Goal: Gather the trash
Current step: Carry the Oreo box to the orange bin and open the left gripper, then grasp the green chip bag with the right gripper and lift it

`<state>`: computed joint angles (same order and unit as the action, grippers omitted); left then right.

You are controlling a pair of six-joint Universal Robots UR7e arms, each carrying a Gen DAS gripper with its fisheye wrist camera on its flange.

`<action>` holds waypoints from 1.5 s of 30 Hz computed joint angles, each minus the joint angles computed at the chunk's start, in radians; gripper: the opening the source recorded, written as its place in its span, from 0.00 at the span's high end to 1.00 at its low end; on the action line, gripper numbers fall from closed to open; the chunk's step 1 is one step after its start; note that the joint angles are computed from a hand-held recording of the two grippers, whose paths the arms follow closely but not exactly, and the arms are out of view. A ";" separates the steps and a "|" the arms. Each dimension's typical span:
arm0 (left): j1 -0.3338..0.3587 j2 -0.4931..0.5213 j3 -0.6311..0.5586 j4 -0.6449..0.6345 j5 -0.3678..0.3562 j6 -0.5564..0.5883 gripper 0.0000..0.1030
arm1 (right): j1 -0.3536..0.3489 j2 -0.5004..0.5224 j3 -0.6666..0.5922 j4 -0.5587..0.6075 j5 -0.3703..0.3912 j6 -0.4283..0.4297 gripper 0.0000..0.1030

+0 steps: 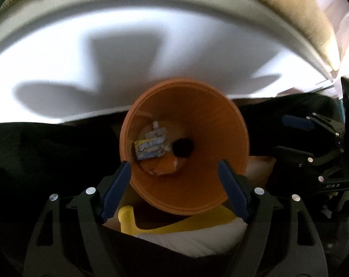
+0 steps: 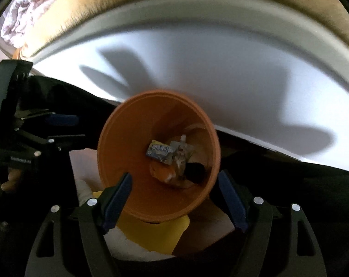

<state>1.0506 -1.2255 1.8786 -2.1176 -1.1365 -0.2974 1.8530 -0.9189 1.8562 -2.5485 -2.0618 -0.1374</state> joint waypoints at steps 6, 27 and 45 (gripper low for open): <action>-0.086 -0.092 0.018 -0.096 0.057 0.084 0.26 | 0.044 -0.100 0.006 -0.044 0.069 -0.045 0.27; -0.099 0.075 -0.227 -0.373 0.091 0.278 0.20 | 0.037 0.420 -1.056 0.063 0.019 -0.502 0.18; -0.092 0.124 -0.266 -0.323 0.074 0.241 0.20 | 0.004 0.577 -1.347 0.336 0.143 -0.420 0.64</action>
<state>0.9588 -1.1016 1.6129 -2.4411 -1.0620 -0.0569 1.8568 -0.3423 0.5094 -2.2123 -1.9187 -0.5571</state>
